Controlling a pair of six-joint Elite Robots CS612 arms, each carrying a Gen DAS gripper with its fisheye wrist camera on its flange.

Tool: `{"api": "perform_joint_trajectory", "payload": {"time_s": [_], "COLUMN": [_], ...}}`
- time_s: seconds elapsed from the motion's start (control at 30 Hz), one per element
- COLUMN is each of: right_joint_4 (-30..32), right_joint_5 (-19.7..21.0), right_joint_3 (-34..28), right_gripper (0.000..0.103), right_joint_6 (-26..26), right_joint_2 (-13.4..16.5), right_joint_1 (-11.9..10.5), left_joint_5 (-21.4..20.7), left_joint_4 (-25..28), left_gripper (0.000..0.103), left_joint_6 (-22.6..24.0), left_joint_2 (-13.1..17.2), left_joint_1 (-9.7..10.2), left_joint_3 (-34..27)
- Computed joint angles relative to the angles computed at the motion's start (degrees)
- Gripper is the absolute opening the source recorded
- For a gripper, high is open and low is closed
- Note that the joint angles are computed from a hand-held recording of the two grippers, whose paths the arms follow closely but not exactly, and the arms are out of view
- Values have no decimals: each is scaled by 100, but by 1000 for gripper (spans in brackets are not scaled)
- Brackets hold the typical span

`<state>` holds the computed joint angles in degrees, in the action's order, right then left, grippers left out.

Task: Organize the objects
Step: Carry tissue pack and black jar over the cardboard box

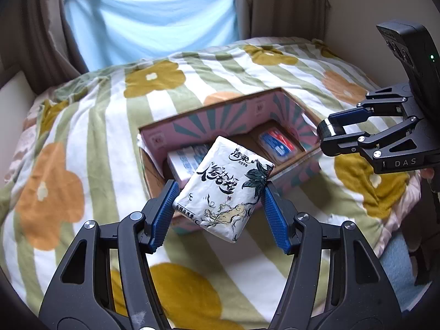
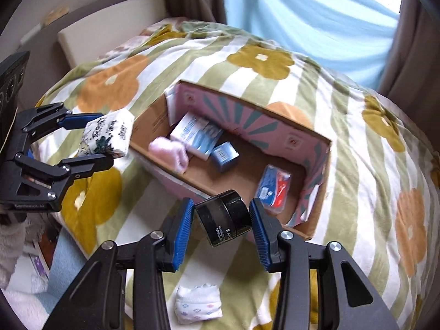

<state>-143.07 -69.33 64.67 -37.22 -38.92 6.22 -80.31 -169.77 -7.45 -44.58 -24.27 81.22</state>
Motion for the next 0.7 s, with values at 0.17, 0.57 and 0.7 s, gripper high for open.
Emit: {"api": "perform_joint_trajectory", "payload": {"time_s": [0.17, 0.57, 0.7], "right_joint_4": [256, 1140, 1310], "right_joint_5": [-71, -287, -325], "right_joint_3": [-545, -2107, -2495], "right_gripper": [39, 39, 39], "right_joint_6": [316, 1348, 1567], "right_joint_2": [251, 1148, 1397], "right_joint_1": [35, 104, 137], "left_joint_5": [175, -47, -178], "left_joint_4": [296, 1470, 1765], "left_gripper": [59, 59, 59], "left_joint_6": [-385, -1305, -1493], "left_joint_2": [181, 952, 1187], "left_joint_1": [71, 301, 354], "left_joint_3": [-473, -1805, -2154]}}
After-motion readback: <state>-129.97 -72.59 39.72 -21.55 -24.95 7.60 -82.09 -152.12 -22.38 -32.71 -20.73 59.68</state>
